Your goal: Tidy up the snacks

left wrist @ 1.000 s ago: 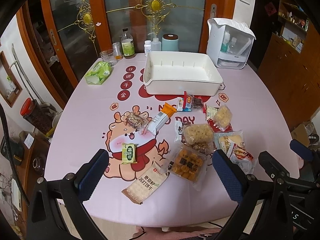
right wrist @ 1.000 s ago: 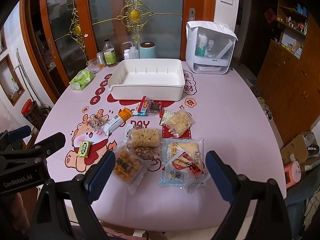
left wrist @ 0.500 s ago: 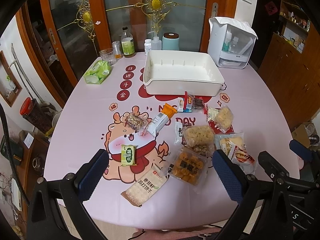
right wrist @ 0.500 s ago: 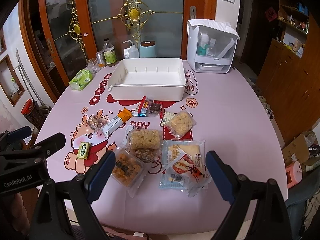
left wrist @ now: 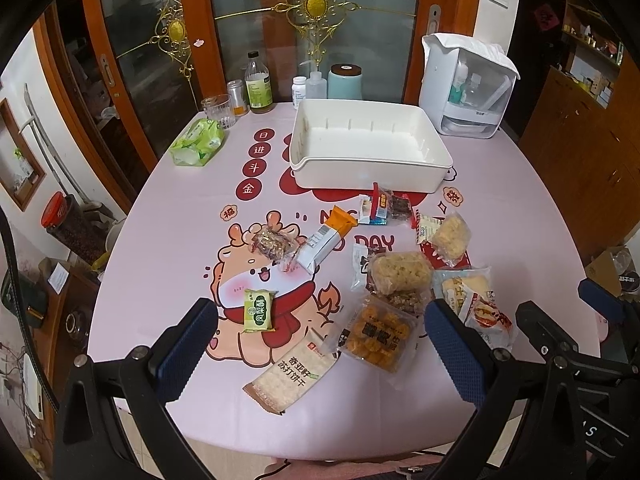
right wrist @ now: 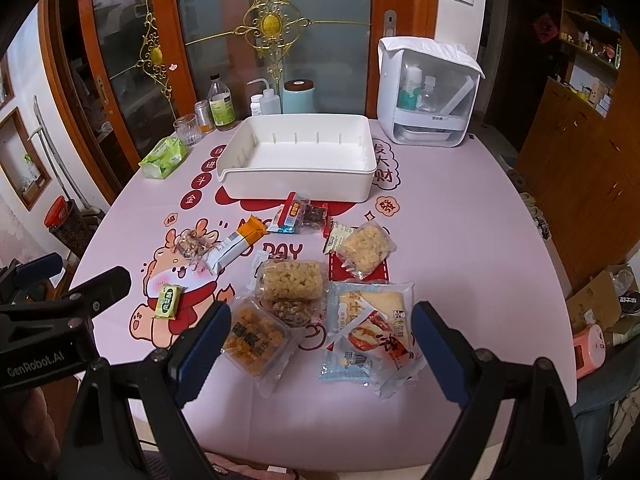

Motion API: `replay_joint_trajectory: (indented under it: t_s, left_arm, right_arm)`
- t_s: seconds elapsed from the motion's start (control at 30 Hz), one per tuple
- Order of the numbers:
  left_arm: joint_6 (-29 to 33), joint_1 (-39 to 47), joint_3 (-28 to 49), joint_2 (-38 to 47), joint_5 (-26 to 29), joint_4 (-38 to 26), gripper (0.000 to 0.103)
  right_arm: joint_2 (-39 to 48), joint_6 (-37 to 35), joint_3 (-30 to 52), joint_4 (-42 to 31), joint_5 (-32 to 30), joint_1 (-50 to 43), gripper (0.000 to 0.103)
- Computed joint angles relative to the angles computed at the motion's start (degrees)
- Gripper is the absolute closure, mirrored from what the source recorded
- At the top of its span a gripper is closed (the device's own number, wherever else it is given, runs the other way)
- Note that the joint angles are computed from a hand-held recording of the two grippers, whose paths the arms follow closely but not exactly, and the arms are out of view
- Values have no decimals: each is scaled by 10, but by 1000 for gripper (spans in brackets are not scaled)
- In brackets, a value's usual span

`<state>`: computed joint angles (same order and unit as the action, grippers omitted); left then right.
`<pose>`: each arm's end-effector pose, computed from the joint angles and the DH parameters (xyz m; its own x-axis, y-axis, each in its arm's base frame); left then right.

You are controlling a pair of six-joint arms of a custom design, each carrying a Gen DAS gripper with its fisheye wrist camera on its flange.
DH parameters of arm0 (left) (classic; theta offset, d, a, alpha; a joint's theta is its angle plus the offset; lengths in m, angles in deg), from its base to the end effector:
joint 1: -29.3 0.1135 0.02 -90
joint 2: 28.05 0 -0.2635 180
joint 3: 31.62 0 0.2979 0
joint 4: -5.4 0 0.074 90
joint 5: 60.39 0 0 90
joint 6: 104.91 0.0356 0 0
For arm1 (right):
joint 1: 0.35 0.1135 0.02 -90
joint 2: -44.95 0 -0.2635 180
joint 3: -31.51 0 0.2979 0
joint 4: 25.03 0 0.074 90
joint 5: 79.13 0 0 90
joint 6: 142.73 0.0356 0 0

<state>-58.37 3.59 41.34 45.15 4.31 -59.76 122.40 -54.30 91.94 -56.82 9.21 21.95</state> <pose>0.2642 -0.1103 0.2680 -0.7542 -0.3271 -0.5694 -0.3952 0.9186 -0.0043 0.2955 0.1223 0.2010 -0.6851 -0.3106 -0.6589 -0.4159 0.9094 0.0037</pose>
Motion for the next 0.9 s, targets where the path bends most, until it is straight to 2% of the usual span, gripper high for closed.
replay_joint_trajectory:
  t_s: [0.27, 0.9]
  left_arm:
    - [8, 8, -9, -7, 5, 8, 1]
    - [112, 107, -41, -54, 75, 45, 1]
  right_arm:
    - [1, 0, 2, -1, 4, 1, 11]
    - [40, 68, 53, -33, 93, 97, 11]
